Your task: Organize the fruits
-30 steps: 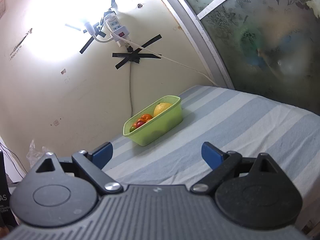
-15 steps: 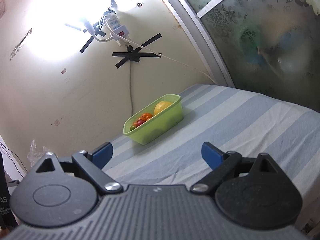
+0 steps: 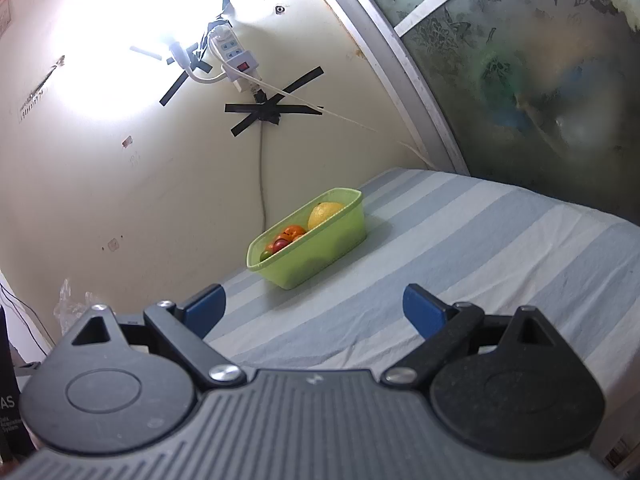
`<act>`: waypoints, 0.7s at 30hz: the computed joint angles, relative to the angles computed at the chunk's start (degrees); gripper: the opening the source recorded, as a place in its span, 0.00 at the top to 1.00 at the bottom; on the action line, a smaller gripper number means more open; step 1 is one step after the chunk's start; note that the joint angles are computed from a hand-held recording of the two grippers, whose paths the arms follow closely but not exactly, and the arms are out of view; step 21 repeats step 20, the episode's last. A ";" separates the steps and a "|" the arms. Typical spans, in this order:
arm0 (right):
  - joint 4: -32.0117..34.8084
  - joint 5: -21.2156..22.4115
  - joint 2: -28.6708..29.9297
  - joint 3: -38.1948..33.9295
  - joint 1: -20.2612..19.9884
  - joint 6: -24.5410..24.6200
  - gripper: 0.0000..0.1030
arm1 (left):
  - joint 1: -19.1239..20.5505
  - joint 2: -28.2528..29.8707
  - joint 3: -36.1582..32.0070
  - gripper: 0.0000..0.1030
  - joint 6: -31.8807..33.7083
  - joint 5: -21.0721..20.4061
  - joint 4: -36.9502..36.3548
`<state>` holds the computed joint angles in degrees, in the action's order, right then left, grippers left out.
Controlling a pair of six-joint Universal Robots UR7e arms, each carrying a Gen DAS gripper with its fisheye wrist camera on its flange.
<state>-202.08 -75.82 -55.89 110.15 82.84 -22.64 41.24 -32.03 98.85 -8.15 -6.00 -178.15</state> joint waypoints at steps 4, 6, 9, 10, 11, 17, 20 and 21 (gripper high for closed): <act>0.20 -0.08 0.02 -0.15 0.10 -0.13 0.06 | 0.12 -0.70 0.46 0.00 -2.60 -0.41 2.59; 0.24 -0.15 0.04 -0.21 0.13 -0.20 0.06 | 0.15 -0.86 0.64 0.00 -2.72 -0.57 2.63; 0.31 -0.32 0.18 -0.39 0.25 -0.48 0.06 | 0.29 -1.35 0.89 0.00 -3.78 -1.21 3.63; 0.52 -0.23 0.21 -0.51 0.22 -0.61 0.06 | 0.33 -1.74 1.08 0.00 -5.17 -1.48 5.05; 0.56 -0.25 0.22 -0.55 0.25 -0.69 0.06 | 0.41 -1.90 1.13 0.00 -5.34 -1.66 5.27; 0.16 -0.43 0.53 -0.66 0.53 -1.76 0.06 | 0.83 -4.84 2.78 0.00 -8.39 -7.21 7.38; -0.40 -0.63 0.84 -0.72 0.89 -3.09 0.06 | 1.75 -7.44 3.80 0.00 -11.30 -13.44 9.40; -0.40 -0.63 0.84 -0.72 0.89 -3.09 0.06 | 1.75 -7.44 3.80 0.00 -11.30 -13.44 9.40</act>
